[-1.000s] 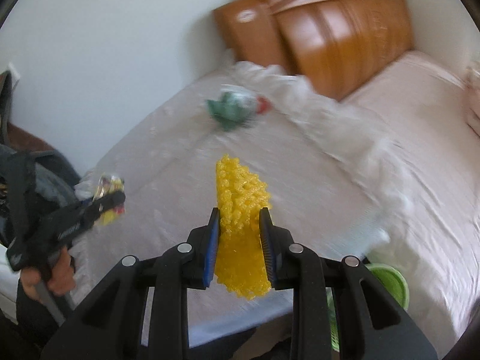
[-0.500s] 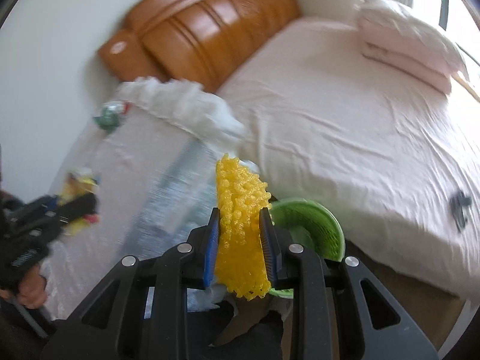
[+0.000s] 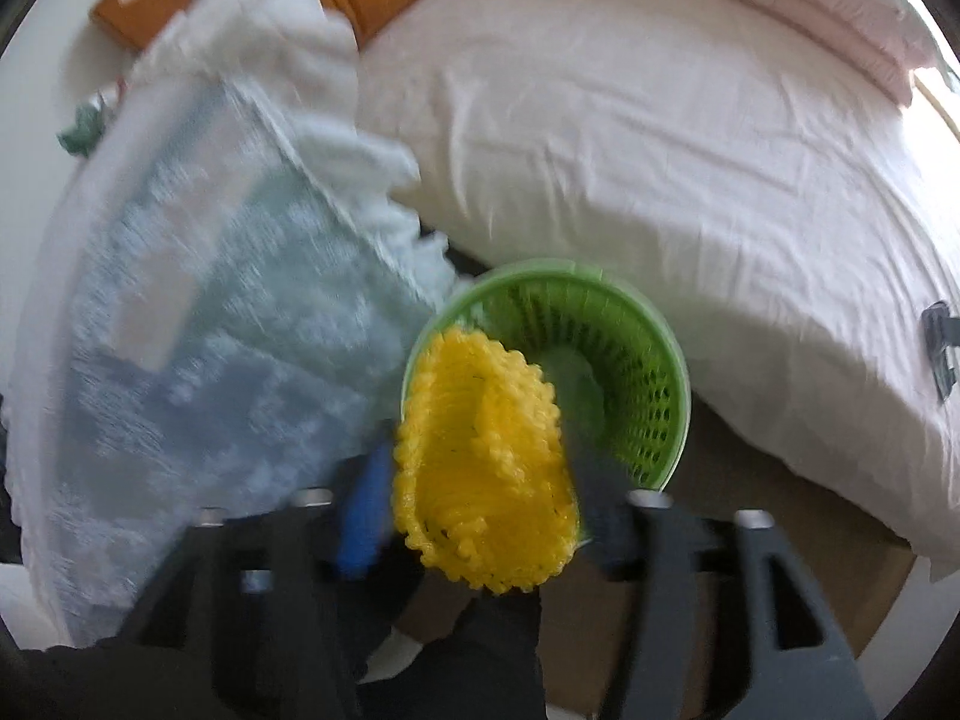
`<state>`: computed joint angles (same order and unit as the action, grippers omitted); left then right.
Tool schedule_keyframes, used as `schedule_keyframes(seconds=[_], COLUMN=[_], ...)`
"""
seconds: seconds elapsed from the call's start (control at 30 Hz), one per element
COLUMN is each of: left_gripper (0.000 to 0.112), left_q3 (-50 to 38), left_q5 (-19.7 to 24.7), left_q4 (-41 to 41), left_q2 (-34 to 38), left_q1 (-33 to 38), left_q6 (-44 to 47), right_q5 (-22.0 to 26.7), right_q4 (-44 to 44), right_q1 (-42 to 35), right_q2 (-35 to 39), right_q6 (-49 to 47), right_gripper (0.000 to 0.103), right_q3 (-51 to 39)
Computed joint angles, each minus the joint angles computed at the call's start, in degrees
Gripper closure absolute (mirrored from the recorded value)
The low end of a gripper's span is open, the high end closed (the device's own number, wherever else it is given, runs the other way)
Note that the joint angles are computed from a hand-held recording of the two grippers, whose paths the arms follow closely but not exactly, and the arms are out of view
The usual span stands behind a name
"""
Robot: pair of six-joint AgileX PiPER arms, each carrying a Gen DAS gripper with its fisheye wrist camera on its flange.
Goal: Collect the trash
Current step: 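Carry the mesh net and toy wrapper to the wastebasket and open both tools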
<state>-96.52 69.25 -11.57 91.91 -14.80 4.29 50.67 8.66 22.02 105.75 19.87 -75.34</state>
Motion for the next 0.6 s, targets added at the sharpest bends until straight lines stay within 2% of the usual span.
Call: schedule_keyframes(seconds=[0.17,0.23,0.37,0.6], left_gripper=[0.082,0.082,0.082,0.082], left_q3=[1.1,1.4,2.0,2.5], left_q5=[0.0,-0.1,-0.6,-2.6], left_q4=[1.5,1.8,2.3,3.6], left_q2=[-0.8,-0.8,-0.7,2.4], left_q1=[-2.1,-3.0,-5.0,-8.8], left_q6=[-1.7,-1.9,-3.2,-6.0], right_q5=[3.1,2.9,2.8,7.1], right_q4=[-1.9,-2.3,0.3,1.1], right_q1=[0.5,0.1,-3.4,-9.3], right_q2=[2.3,0.5,-6.2,-17.0], right_q6=[0.2,1.0,0.4,0.5], right_gripper=[0.017,0.007,0.005,0.003], right_q3=[-0.5,0.3,2.9,1.8])
